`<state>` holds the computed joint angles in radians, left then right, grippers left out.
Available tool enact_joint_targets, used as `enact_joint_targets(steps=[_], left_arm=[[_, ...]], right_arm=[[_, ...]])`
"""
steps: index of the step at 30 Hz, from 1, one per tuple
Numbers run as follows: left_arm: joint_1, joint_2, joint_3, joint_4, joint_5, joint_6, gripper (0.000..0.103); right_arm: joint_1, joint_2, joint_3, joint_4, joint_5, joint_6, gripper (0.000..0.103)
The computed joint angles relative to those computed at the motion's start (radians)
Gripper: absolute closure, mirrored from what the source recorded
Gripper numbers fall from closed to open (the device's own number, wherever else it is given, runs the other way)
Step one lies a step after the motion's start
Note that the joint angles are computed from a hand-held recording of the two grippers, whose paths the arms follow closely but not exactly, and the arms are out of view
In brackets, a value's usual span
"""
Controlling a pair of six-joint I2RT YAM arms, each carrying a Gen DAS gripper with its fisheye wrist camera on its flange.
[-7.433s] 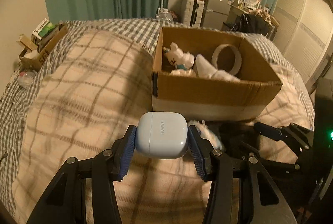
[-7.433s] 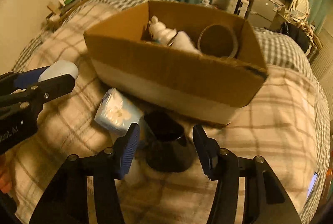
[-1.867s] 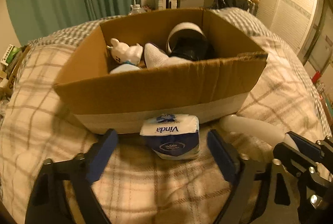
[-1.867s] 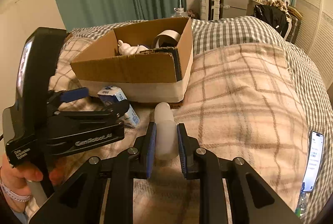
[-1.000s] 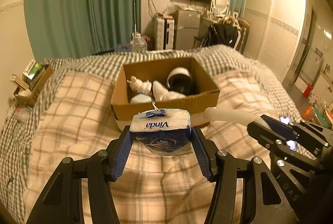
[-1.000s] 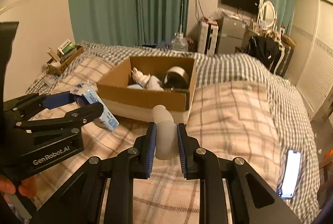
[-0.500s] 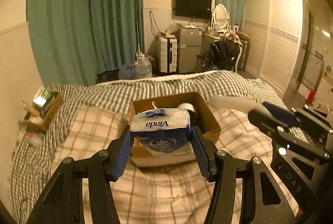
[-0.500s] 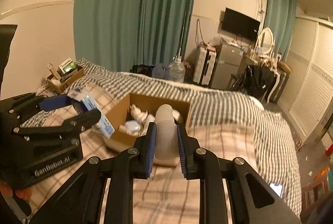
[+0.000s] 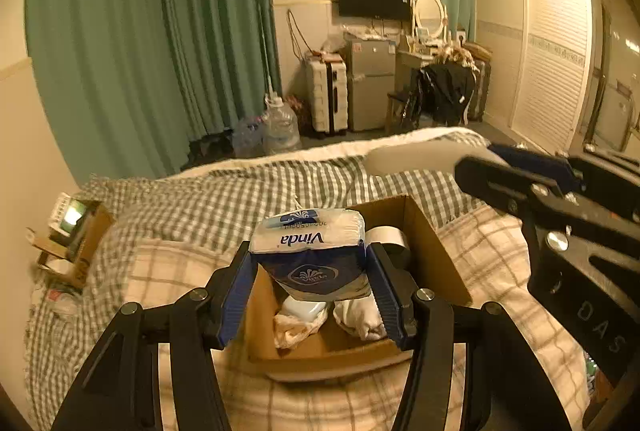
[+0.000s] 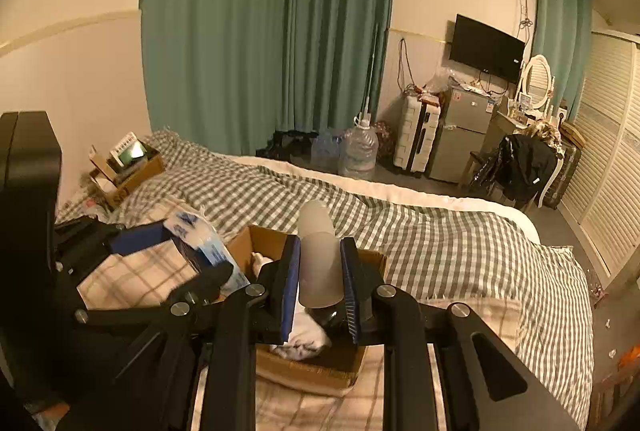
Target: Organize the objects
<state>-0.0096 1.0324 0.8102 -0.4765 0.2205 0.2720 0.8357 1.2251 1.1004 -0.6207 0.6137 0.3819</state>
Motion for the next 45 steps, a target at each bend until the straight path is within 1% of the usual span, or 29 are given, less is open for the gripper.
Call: enact_joint_targets(steps=[5,11,16,18,22,23,24,25,26,27,29,31,33,34,35,36,37,39,42,43,45], left_arm=[[-0.043,0.153,-0.001,0.11,-0.038,-0.021,0.046],[-0.069,0.321,0.011,0.202,-0.063,-0.034,0.046],[-0.061,0.398,-0.005,0.27,-0.056,-0.014,0.046],[-0.057,0.424,-0.004,0.277,-0.046,-0.014,0.046],[-0.049,0.434,-0.002,0.27,-0.025,-0.012,0.044],[-0.046,0.43,-0.003,0.271,-0.02,-0.008,0.044],[-0.044,0.417,-0.007,0.27,-0.018,-0.004,0.042],[-0.046,0.405,-0.01,0.266,-0.02,-0.001,0.042],[-0.053,0.392,-0.012,0.261,-0.031,-0.002,0.039],[-0.059,0.375,-0.008,0.247,-0.042,-0.001,0.031],[-0.059,0.335,-0.009,0.235,-0.051,-0.009,0.025],[-0.05,0.271,-0.005,0.197,-0.036,-0.011,0.02],[-0.047,0.201,0.005,0.152,-0.041,-0.017,0.007],[-0.044,0.171,0.005,0.142,-0.049,-0.02,0.004],[-0.041,0.136,0.006,0.133,-0.059,-0.026,0.001],[-0.035,0.089,0.007,0.116,-0.065,-0.032,0.0],[-0.031,0.059,0.014,0.097,-0.063,-0.035,0.0],[-0.018,-0.002,0.039,0.031,-0.048,-0.039,0.0],[0.017,-0.075,0.074,-0.051,-0.008,-0.038,0.0],[0.032,-0.097,0.083,-0.073,0.008,-0.034,0.0],[0.062,-0.138,0.106,-0.114,0.04,-0.027,0.0]], right_arm=[[-0.134,0.099,-0.018,0.115,-0.122,-0.09,0.084],[-0.242,0.208,-0.081,0.25,-0.241,-0.133,0.084],[-0.302,0.262,-0.148,0.346,-0.335,-0.13,0.084],[-0.331,0.268,-0.168,0.375,-0.381,-0.139,0.082],[-0.34,0.249,-0.2,0.395,-0.393,-0.126,0.08],[-0.344,0.235,-0.205,0.393,-0.391,-0.121,0.075],[-0.345,0.226,-0.198,0.382,-0.388,-0.114,0.061],[-0.34,0.205,-0.197,0.37,-0.378,-0.102,0.054],[-0.331,0.174,-0.201,0.36,-0.353,-0.092,0.046],[-0.321,0.154,-0.191,0.337,-0.332,-0.084,0.045],[-0.308,0.107,-0.176,0.29,-0.296,-0.077,0.044],[-0.289,0.067,-0.151,0.234,-0.249,-0.061,0.039],[-0.269,0.015,-0.131,0.174,-0.199,-0.04,0.032],[-0.26,-0.011,-0.116,0.139,-0.178,-0.025,0.03],[-0.249,-0.039,-0.098,0.097,-0.159,-0.004,0.026],[-0.234,-0.065,-0.08,0.056,-0.138,0.017,0.022],[-0.224,-0.085,-0.064,0.027,-0.121,0.029,0.02],[-0.179,-0.133,-0.03,-0.044,-0.06,0.063,0.013],[-0.097,-0.17,0.044,-0.154,0.04,0.118,0.009],[-0.055,-0.176,0.079,-0.21,0.086,0.149,0.009],[0.021,-0.175,0.125,-0.284,0.165,0.202,0.008]])
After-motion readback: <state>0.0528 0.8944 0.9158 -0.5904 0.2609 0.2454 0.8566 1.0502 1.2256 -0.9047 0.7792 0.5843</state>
